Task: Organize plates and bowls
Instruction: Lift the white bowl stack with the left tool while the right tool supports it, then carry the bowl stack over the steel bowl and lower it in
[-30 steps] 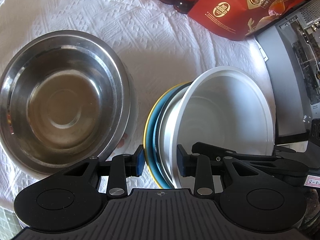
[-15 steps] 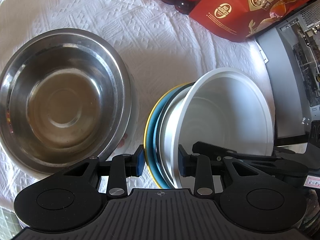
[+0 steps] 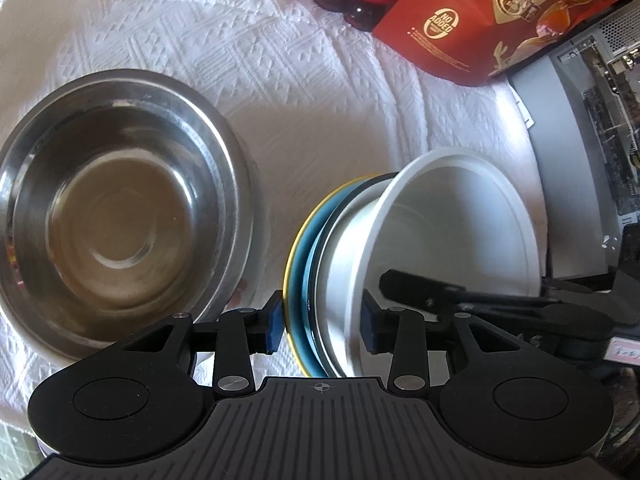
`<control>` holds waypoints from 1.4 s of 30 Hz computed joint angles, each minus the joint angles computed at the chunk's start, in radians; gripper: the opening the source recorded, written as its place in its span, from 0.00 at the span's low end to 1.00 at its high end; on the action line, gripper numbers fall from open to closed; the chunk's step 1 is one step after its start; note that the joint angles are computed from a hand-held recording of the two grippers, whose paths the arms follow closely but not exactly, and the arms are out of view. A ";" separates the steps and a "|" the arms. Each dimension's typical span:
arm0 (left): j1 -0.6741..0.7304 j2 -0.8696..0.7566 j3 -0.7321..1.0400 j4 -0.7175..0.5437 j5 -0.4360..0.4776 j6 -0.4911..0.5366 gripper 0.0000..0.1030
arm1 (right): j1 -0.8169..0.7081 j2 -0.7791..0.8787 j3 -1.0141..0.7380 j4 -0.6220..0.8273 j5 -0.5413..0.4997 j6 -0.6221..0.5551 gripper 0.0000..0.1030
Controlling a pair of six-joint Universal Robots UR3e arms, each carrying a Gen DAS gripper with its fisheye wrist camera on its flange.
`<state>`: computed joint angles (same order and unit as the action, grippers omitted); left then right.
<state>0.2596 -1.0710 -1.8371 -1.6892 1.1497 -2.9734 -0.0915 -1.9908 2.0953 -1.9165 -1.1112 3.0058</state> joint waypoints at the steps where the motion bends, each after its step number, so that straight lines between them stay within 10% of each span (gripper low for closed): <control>1: -0.004 -0.002 0.003 0.000 -0.001 -0.002 0.40 | 0.007 0.002 -0.002 -0.001 -0.011 0.001 0.72; 27: 0.246 0.144 0.036 -0.335 -0.028 0.232 0.42 | 0.026 -0.034 -0.014 0.088 0.049 -0.032 0.73; 42: 0.056 0.060 0.021 -0.124 0.028 0.079 0.49 | 0.008 -0.017 0.010 0.087 0.060 -0.017 0.73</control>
